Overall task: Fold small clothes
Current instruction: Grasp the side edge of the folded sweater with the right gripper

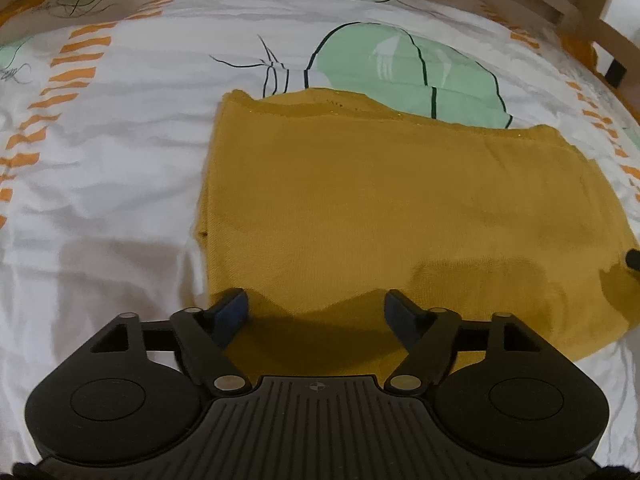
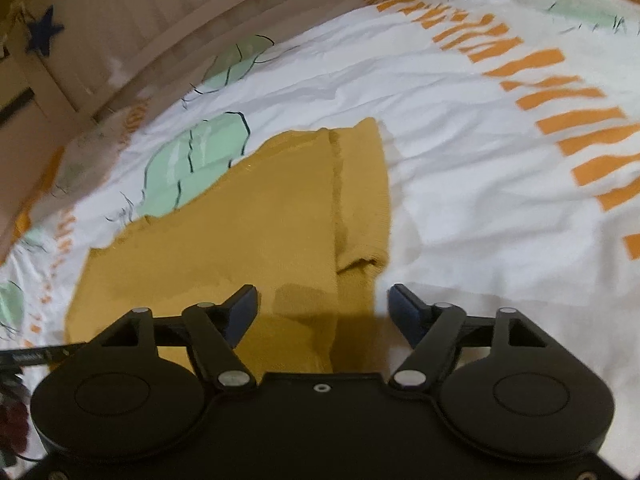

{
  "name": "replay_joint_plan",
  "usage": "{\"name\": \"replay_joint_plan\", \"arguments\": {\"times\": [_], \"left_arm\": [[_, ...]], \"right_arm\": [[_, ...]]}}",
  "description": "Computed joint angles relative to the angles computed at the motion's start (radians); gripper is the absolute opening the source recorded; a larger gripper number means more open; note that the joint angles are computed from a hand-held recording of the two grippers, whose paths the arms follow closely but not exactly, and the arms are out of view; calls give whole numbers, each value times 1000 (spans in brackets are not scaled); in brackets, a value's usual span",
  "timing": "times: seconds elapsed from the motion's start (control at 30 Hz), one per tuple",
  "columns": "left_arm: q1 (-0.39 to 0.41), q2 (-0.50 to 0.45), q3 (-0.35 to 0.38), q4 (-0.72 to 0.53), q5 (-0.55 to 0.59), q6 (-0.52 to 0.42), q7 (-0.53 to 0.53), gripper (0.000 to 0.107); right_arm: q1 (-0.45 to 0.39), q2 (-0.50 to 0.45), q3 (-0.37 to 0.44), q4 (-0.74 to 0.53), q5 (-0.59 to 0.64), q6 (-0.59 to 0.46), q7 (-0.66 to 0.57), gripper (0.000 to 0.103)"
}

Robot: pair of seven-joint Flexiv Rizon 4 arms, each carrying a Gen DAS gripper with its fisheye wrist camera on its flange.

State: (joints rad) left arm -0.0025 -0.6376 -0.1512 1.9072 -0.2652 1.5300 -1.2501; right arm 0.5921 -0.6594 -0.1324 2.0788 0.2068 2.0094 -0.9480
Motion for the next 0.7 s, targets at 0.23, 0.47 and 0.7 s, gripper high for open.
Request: {"name": "replay_joint_plan", "arguments": {"times": [0.23,0.47,0.7], "left_arm": [[-39,-17,40,-34,9,-18,-31,84],[-38,-33,35,-48,15,-11,-39,95],[-70,-46,71,-69,35,-19,-45,102]], "right_arm": [[-173,-64,147,-70,-122,64,28,86],[-258,-114,206,-116,-221,104,51,97],[-245,-128,190,-125,-234,124,57,103]]}}
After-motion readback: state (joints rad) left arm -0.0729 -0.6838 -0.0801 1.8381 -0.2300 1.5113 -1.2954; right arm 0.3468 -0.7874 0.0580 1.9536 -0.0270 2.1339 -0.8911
